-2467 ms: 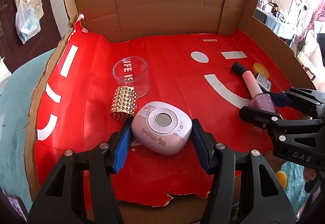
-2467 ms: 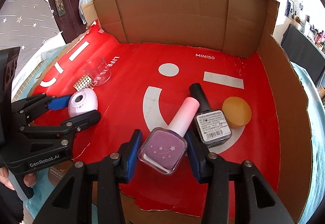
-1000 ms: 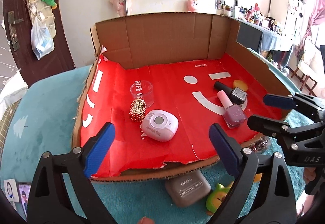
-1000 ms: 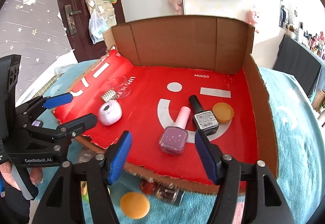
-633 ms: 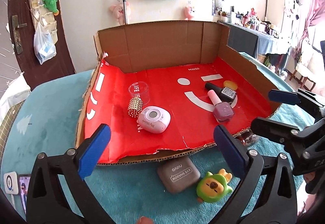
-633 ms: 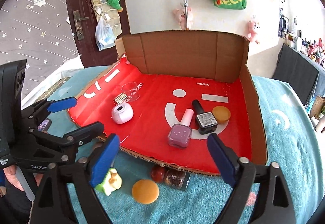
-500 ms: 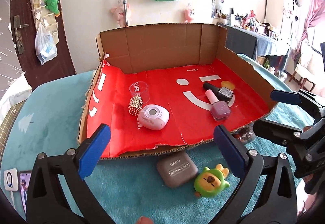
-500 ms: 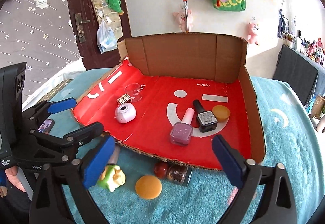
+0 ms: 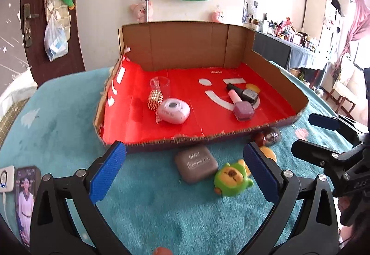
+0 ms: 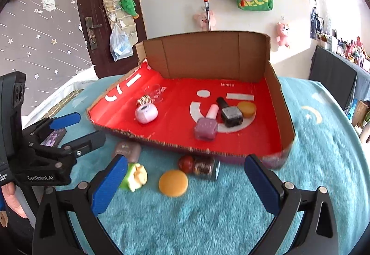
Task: Organize rigid objects
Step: 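Withdraw both open tools from the box toward the green toy and orange ball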
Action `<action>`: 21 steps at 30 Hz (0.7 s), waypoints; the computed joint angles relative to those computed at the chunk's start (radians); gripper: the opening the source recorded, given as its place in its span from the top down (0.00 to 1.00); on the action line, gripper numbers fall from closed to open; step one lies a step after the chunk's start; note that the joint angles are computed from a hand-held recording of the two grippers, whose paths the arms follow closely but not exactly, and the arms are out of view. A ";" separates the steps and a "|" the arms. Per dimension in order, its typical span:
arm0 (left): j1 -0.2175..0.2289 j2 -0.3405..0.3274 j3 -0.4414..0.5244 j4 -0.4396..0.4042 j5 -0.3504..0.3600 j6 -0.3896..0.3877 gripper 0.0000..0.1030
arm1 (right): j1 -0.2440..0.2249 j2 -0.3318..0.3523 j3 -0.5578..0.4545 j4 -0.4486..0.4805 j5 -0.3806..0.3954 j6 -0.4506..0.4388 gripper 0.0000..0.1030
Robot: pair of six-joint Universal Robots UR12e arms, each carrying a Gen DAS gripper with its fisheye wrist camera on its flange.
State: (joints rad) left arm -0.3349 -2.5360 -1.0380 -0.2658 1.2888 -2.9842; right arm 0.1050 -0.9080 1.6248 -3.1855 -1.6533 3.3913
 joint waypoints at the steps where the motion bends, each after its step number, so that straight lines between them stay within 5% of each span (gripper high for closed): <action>1: 0.001 0.003 -0.008 -0.004 -0.004 -0.003 0.00 | 0.001 -0.001 0.004 0.001 -0.003 0.003 0.00; 21: 0.006 0.038 -0.112 -0.065 -0.014 -0.024 0.00 | 0.017 -0.002 0.049 0.075 -0.038 0.033 0.00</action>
State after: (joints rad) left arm -0.3289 -2.4981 -1.1497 -0.3310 1.2743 -3.0079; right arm 0.1220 -0.9099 1.6741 -3.1101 -1.6911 3.4239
